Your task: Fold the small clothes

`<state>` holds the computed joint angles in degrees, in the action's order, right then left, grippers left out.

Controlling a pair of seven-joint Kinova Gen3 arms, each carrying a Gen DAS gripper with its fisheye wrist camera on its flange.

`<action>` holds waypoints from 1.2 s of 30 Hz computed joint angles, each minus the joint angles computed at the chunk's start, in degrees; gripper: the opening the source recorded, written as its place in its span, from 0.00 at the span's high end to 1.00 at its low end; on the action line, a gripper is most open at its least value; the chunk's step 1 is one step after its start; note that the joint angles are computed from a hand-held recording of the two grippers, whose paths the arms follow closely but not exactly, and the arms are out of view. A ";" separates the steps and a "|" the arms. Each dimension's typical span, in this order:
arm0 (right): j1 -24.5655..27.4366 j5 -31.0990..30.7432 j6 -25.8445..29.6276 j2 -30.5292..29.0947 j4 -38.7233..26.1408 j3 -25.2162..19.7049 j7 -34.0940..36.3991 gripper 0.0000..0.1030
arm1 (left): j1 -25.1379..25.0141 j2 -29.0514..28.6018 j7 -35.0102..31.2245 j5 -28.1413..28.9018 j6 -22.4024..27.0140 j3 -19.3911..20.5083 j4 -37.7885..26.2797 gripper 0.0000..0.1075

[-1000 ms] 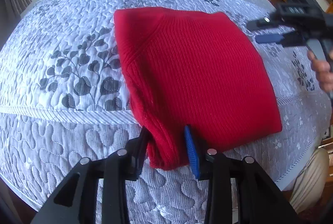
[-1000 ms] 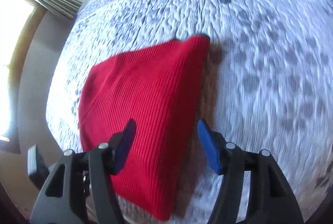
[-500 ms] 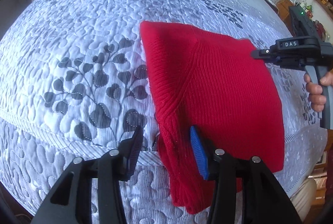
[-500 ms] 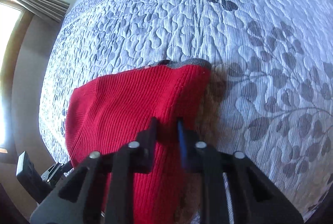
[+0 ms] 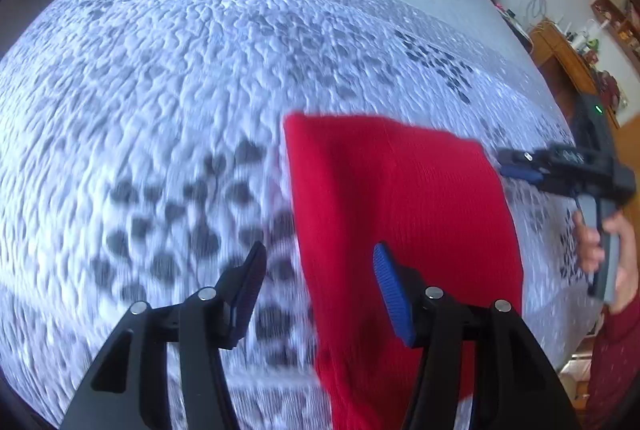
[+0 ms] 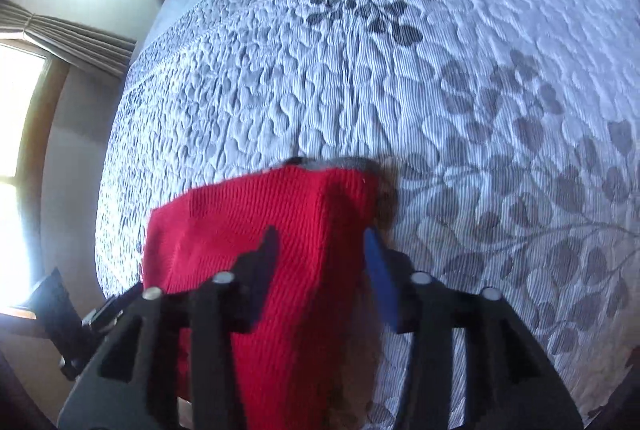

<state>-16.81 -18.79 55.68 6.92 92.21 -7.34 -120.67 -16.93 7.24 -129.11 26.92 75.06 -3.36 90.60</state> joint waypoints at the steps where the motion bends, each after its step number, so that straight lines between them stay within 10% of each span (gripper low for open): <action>1: 0.23 -0.37 0.72 0.81 -1.01 0.17 0.02 0.44 | 0.64 1.74 1.48 -0.21 0.04 0.41 -1.78 0.48; 6: 1.56 -2.81 3.01 4.87 -3.67 0.18 1.16 0.47 | 2.49 10.54 9.20 -1.63 0.38 2.80 -9.53 0.51; 9: 2.72 -5.47 3.33 6.48 -3.70 -0.11 2.77 0.57 | 0.08 14.14 11.00 1.77 4.09 5.14 -11.67 0.72; 13: 3.08 -6.40 1.75 7.21 -3.17 -0.29 4.20 0.96 | 0.57 13.86 12.01 2.42 1.29 4.95 -10.78 0.84; 23: 4.20 -5.72 0.33 7.75 -1.47 0.29 4.66 0.97 | 1.35 13.22 10.68 -0.46 -4.21 5.14 -7.05 0.84; 25: 3.98 -5.48 0.58 7.51 -1.78 0.04 4.94 0.92 | 1.77 12.83 10.97 -1.25 -3.43 5.25 -7.79 0.78; 29: 3.36 -4.27 0.47 3.54 -0.71 0.17 4.27 0.47 | -1.42 11.14 9.58 2.12 1.19 4.89 -7.43 0.53; 36: 0.63 -5.58 2.21 -4.52 4.82 -1.07 5.03 0.27 | -5.07 6.16 0.63 5.76 6.85 2.71 0.65 0.48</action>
